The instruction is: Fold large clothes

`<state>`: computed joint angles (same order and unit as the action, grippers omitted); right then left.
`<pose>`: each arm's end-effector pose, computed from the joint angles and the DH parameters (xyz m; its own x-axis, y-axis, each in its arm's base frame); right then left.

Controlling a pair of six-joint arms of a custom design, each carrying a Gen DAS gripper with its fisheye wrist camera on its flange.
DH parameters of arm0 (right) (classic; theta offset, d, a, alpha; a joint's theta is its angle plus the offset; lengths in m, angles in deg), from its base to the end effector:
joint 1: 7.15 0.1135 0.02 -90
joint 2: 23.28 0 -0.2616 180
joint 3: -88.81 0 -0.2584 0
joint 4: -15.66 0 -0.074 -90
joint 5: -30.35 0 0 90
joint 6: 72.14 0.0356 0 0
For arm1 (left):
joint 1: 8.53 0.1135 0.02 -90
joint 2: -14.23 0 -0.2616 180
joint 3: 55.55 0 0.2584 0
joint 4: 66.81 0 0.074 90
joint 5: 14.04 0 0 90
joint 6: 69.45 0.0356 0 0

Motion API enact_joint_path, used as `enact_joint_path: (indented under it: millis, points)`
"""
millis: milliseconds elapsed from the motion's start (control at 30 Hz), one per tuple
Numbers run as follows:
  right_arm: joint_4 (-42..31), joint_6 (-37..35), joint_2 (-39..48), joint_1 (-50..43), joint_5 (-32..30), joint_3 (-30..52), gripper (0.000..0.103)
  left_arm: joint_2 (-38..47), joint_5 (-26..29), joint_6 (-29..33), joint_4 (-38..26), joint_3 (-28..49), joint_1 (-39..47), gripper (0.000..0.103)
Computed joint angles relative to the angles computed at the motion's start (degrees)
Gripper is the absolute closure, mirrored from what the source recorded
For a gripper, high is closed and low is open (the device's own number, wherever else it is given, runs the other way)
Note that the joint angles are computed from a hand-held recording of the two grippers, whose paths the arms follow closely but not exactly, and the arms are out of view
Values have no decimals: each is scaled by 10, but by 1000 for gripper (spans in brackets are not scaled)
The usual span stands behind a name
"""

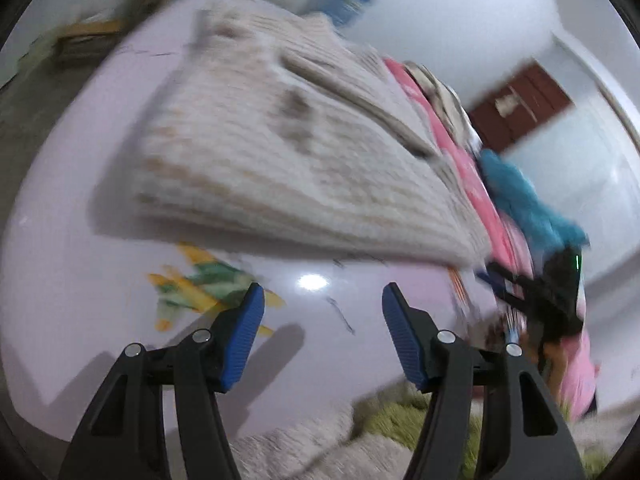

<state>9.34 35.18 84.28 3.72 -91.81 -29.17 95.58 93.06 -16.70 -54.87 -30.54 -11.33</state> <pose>0.3345 0.0835 0.0966 -0.8810 0.0875 -0.4649 -0.2307 0.7787 0.5835 0.2003 -0.0203 0.0815 -0.7115 -0.5444 -0.4442 -0.2188 0.7724 -0.5962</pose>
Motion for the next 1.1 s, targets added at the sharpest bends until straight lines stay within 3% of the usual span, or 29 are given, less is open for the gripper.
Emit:
enact_joint_path:
  millis: [100,267,333,433,500,567,667,733,833,900,1000,1100]
  points:
    - [13,31,19,-10,20,4,47,3,-7,-17,46,-19,26,43]
    - [84,97,55,-31,-1,7,47,77,70,-65,170,-27,100,41]
    - [107,117,61,-30,7,7,47,140,115,-119,256,-26,129,41]
    - [143,147,72,-25,15,5,48,168,133,-149,285,-17,150,41]
    - [162,160,75,-19,30,4,48,142,107,-138,231,-1,135,43]
    - [170,159,80,-18,42,6,49,94,52,-104,131,23,104,48]
    - [158,146,78,-13,78,14,64,53,-45,-54,4,65,55,65]
    - [166,142,76,-13,85,13,83,35,-109,-16,-56,87,20,79]
    - [187,122,44,-13,90,-14,96,-1,-193,26,-128,107,-30,92]
    - [190,98,1,-7,107,-38,97,-57,-242,40,-164,98,-64,94]
    - [185,88,-42,-17,90,-58,97,-144,-278,50,-218,82,-90,95]
    - [170,79,-82,-32,70,-78,97,-241,-244,48,-278,59,-77,95]
